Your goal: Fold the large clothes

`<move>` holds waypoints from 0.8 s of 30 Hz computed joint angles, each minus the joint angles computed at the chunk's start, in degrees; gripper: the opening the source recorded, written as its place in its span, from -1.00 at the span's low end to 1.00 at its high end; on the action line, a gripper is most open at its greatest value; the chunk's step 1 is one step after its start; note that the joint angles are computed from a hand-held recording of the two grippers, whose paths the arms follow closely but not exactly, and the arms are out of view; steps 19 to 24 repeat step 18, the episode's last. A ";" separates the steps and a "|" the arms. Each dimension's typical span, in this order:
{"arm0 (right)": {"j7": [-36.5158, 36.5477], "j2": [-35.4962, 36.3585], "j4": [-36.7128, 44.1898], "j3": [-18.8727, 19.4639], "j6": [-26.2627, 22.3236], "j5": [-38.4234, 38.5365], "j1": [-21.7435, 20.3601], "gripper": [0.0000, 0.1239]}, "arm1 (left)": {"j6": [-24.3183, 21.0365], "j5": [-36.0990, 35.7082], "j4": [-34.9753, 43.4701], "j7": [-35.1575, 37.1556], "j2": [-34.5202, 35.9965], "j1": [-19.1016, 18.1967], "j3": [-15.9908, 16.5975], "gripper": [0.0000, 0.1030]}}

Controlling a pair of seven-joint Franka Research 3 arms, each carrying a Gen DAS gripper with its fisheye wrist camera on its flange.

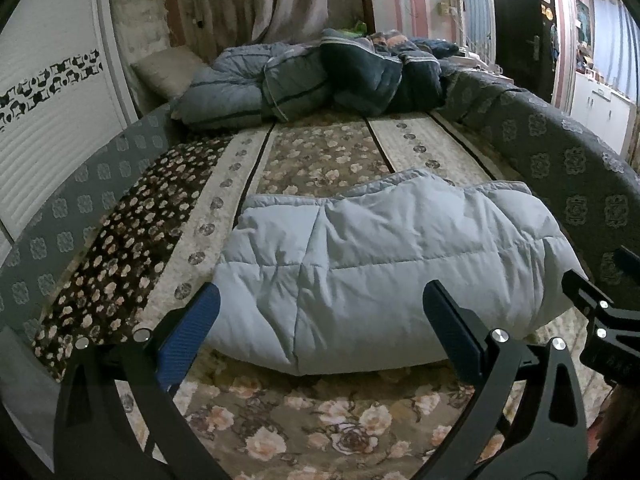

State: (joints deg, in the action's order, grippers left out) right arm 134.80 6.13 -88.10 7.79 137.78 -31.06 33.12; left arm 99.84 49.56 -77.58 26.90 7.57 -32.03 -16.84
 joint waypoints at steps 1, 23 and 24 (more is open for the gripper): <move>-0.03 -0.05 -0.04 -0.01 0.07 0.10 -0.03 0.63 | -0.10 0.20 0.05 0.00 0.08 -0.09 -0.03 0.94; 0.08 0.04 0.11 -0.04 -0.03 0.09 -0.01 0.63 | -1.22 1.46 1.51 1.16 1.14 -1.14 0.16 0.94; 0.08 0.04 0.11 -0.04 -0.03 0.09 -0.01 0.63 | -1.22 1.46 1.51 1.16 1.14 -1.14 0.16 0.94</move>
